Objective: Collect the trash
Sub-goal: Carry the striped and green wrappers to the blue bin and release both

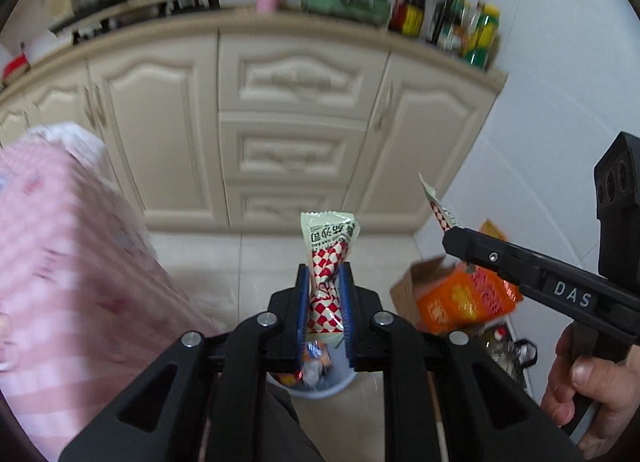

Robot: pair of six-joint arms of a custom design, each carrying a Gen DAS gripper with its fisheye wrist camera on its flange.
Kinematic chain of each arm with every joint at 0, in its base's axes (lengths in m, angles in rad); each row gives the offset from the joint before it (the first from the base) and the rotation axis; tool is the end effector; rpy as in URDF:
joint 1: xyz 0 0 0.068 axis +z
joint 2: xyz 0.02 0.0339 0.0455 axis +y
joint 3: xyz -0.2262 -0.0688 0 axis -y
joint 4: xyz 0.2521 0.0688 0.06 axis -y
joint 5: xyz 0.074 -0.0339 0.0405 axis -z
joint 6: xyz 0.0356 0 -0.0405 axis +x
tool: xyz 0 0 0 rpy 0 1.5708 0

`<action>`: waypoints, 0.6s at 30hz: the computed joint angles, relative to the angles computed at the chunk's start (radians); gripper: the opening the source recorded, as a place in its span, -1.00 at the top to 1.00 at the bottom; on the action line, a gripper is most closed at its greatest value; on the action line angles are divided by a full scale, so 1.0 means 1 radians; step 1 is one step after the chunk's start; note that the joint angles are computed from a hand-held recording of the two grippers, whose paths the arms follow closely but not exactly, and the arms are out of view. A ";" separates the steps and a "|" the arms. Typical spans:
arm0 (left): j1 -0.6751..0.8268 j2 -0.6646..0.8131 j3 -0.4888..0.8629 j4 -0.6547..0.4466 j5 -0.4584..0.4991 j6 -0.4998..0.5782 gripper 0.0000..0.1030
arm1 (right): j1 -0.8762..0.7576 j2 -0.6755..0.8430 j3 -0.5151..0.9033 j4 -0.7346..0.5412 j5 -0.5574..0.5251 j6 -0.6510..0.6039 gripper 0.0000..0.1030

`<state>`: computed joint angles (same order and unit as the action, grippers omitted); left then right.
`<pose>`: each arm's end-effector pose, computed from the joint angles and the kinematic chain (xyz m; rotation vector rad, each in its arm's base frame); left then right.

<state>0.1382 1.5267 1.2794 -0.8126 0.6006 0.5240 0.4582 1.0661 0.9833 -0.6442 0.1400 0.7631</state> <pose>0.3194 0.0241 0.2458 0.6581 2.3450 -0.5048 0.2250 0.1054 0.2778 0.4270 2.2953 0.4665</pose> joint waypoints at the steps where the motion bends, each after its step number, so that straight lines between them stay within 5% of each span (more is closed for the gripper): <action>1: -0.029 0.043 -0.005 0.027 -0.032 -0.014 0.72 | -0.029 0.012 -0.036 0.032 -0.036 0.002 0.53; 8: -0.138 0.294 0.059 0.082 -0.129 -0.066 0.69 | -0.192 0.209 -0.153 0.251 -0.263 -0.001 0.52; 10: -0.158 0.362 0.108 0.057 -0.141 -0.066 0.48 | -0.232 0.261 -0.169 0.305 -0.303 0.008 0.46; 11: -0.170 0.402 0.137 0.048 -0.169 -0.075 0.32 | -0.247 0.283 -0.175 0.319 -0.318 0.014 0.01; 12: -0.178 0.421 0.149 0.056 -0.179 -0.091 -0.18 | -0.260 0.296 -0.180 0.330 -0.323 0.023 -0.59; 13: -0.180 0.428 0.152 0.073 -0.189 -0.113 -0.58 | -0.274 0.301 -0.196 0.352 -0.329 0.034 -0.66; 16: -0.175 0.419 0.137 0.139 -0.221 -0.162 -0.68 | -0.296 0.306 -0.202 0.350 -0.331 0.043 -0.68; 18: -0.178 0.422 0.152 0.130 -0.243 -0.173 -0.68 | -0.294 0.294 -0.201 0.331 -0.310 0.045 -0.88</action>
<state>-0.0395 1.9488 1.4313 -0.6824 0.3578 0.3513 0.1637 1.3606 0.7821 -0.3129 -0.1698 0.8080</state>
